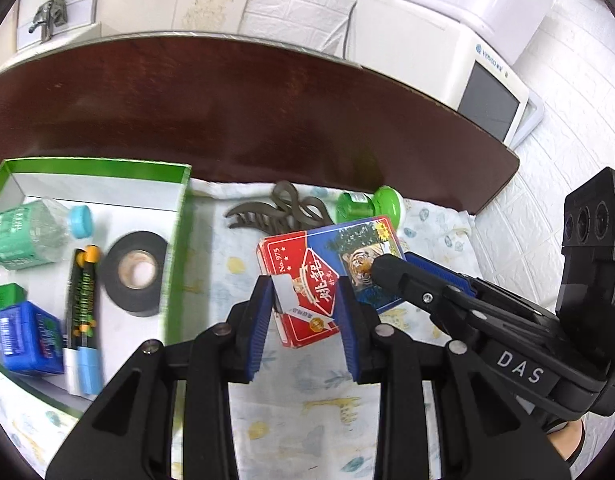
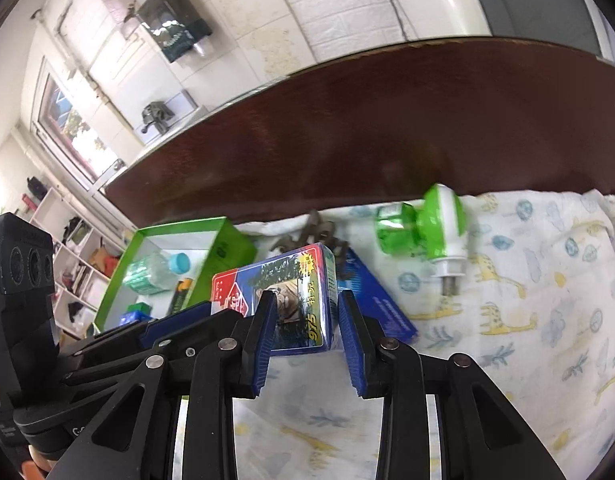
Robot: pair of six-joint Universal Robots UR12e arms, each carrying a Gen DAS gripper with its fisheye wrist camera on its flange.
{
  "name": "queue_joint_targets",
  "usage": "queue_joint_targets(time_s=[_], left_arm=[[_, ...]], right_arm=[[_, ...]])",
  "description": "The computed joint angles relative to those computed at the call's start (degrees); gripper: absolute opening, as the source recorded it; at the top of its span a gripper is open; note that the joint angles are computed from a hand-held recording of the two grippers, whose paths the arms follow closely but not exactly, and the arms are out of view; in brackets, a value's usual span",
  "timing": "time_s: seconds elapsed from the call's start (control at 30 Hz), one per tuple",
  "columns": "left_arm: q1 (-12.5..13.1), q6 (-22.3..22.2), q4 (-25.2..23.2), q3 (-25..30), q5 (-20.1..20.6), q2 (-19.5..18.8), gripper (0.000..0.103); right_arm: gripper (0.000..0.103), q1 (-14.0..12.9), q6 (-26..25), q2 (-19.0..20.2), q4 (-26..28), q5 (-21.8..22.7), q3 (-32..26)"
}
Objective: Organize rigid objects
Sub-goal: 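Carry the card boxes into the green box beside the tape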
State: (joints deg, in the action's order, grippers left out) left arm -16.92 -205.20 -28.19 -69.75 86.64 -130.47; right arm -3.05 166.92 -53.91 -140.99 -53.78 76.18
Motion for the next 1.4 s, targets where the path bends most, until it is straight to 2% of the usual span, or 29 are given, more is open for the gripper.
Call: queue_joint_targets(time_s=[0.23, 0.57, 0.87, 1.3, 1.4], left_arm=[[1.8, -1.5, 3.7, -5.9, 2.2, 3.6, 0.029], [5.1, -2.2, 5.7, -12.3, 3.6, 7.5, 0.029], [7.6, -3.3, 7.2, -13.4, 0.1, 6.9, 0.029], [9.0, -4.4, 6.3, -13.2, -2.2, 5.7, 0.029], [9.2, -4.7, 7.0, -13.4, -3.5, 5.6, 0.024]], right_arm=[[0.035, 2.0, -1.7, -0.5, 1.5, 2.5, -0.1], [0.035, 6.1, -3.3, 0.5, 5.1, 3.5, -1.9], [0.035, 8.4, -2.6, 2.4, 7.2, 1.2, -4.6], [0.035, 9.4, -2.6, 4.6, 10.4, -0.9, -7.3], [0.035, 9.4, -2.8, 4.9, 11.5, -0.9, -7.8]])
